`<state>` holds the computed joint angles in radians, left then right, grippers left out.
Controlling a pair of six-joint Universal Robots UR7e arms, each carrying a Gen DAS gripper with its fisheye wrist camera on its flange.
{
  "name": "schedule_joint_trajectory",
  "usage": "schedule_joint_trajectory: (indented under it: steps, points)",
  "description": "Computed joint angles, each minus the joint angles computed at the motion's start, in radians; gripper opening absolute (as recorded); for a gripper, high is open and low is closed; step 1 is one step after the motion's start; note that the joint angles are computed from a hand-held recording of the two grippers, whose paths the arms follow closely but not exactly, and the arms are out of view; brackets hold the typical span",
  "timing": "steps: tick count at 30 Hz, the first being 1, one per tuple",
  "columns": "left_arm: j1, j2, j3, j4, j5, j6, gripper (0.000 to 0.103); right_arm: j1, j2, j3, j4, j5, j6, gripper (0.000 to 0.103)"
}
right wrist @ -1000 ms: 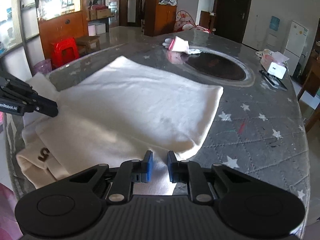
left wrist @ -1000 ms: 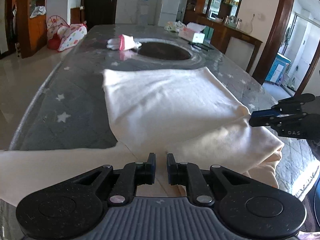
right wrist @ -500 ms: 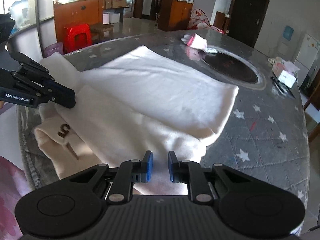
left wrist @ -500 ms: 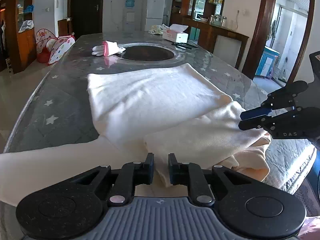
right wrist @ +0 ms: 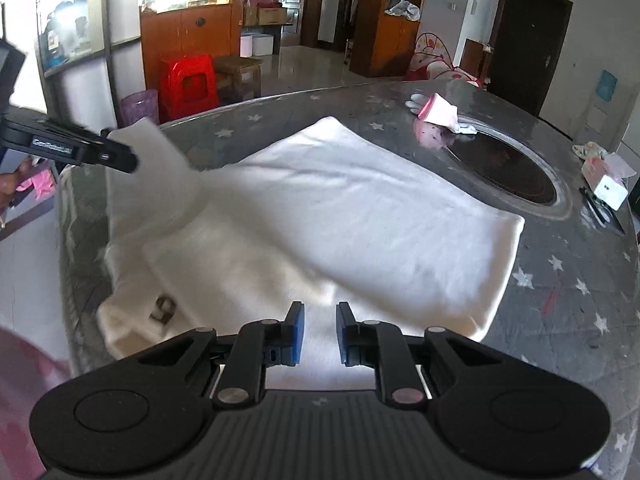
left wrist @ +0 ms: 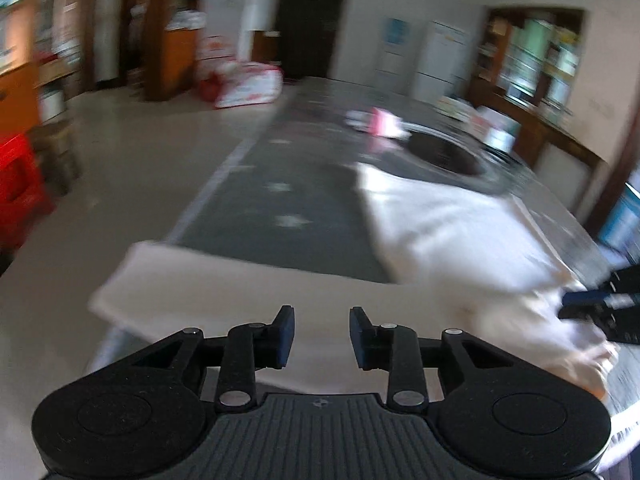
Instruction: Fold clothes
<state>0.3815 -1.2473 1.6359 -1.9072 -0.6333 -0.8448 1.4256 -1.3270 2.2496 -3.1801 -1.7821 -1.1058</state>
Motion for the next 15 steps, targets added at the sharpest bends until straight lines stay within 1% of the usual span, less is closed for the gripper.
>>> schedule_joint_trajectory:
  steps: [1,2,5,6,9,11,14,15]
  points:
    - [0.000,-0.012,0.000,0.045,0.028,-0.054,0.034,0.001,0.016,-0.012,0.007,-0.016,0.010,0.015]
    - [0.000,-0.022,-0.002,0.089,0.054,-0.100,0.037,-0.003,0.026,-0.014,-0.002,-0.014,0.010,0.016]
    - [0.002,-0.044,-0.018,0.264,0.133,-0.268,0.043,0.000,0.021,-0.009,-0.008,-0.006,0.008,0.016]
    - [0.004,-0.049,-0.026,0.322,0.153,-0.324,0.044,0.002,0.016,-0.006,-0.005,-0.003,0.008,0.016]
    - [0.024,-0.058,-0.053,0.469,0.176,-0.503,0.044,0.007,0.001,0.004,0.000,0.001,-0.004,0.016]
    - [0.038,-0.062,-0.064,0.527,0.178,-0.592,0.045,0.009,-0.006,0.008,0.002,0.006,-0.003,0.016]
    - [0.061,-0.071,-0.060,0.533,0.169,-0.649,0.047,0.015,-0.013,0.013,0.003,0.015,-0.001,0.016]
    - [0.066,-0.074,-0.053,0.514,0.166,-0.650,0.047,0.017,-0.016,0.016,0.004,0.018,-0.001,0.016]
